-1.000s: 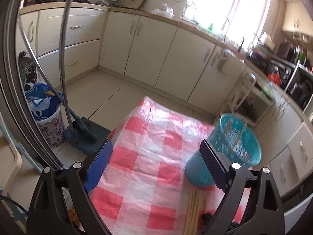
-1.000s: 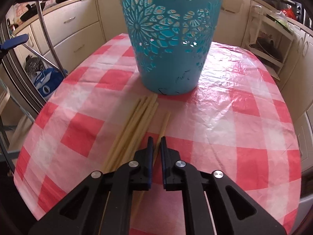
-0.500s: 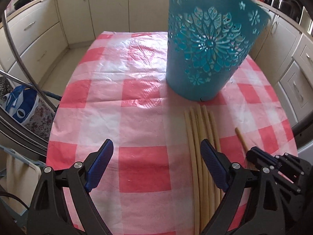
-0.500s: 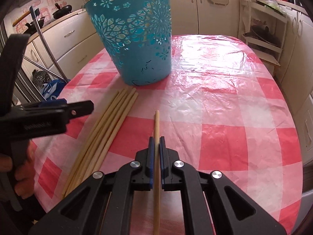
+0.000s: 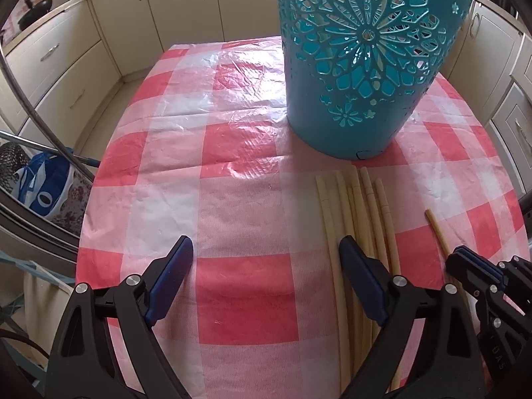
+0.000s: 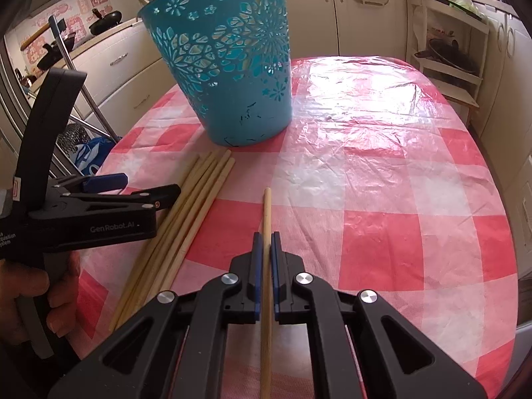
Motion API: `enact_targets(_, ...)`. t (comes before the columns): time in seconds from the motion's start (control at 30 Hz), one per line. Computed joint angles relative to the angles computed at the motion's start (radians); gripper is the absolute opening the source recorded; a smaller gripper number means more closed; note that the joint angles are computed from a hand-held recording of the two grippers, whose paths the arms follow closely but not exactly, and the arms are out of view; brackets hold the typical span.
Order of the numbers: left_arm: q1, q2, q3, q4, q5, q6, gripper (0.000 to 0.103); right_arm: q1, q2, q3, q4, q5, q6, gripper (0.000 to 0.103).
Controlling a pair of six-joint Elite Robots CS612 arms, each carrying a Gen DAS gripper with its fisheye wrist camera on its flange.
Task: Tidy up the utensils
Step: 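Close the left tool on another wooden chopstick, then lift the chopstick into the teal basket and open the left tool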
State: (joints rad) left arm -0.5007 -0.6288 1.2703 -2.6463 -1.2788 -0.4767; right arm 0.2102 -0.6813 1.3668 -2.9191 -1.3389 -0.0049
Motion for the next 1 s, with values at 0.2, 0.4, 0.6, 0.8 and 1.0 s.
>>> enact_targets(0.2, -0.006, 0.007, -0.009, -0.039, -0.013, 0.064, 0.041, 0.017, 0.005, -0.026, 0.041, -0.06, -0.056, 0.006)
enact_targets(0.4, 0.01, 0.003, -0.017, -0.039, -0.155, 0.127, 0.005, 0.013, 0.013, -0.024, 0.008, -0.041, -0.047, 0.006)
enact_targets(0.6, 0.044, -0.045, 0.027, -0.07, -0.331, 0.196, 0.005, 0.0, 0.015, -0.024, 0.006, 0.011, -0.014, 0.006)
enact_targets(0.8, 0.062, -0.111, 0.108, -0.301, -0.479, 0.307, 0.005, -0.001, 0.014, -0.02, 0.002, 0.015, -0.01, 0.006)
enact_targets(1.0, 0.054, -0.12, 0.084, -0.627, -0.455, 0.234, 0.005, -0.002, 0.013, -0.019, -0.001, 0.016, -0.01, 0.006)
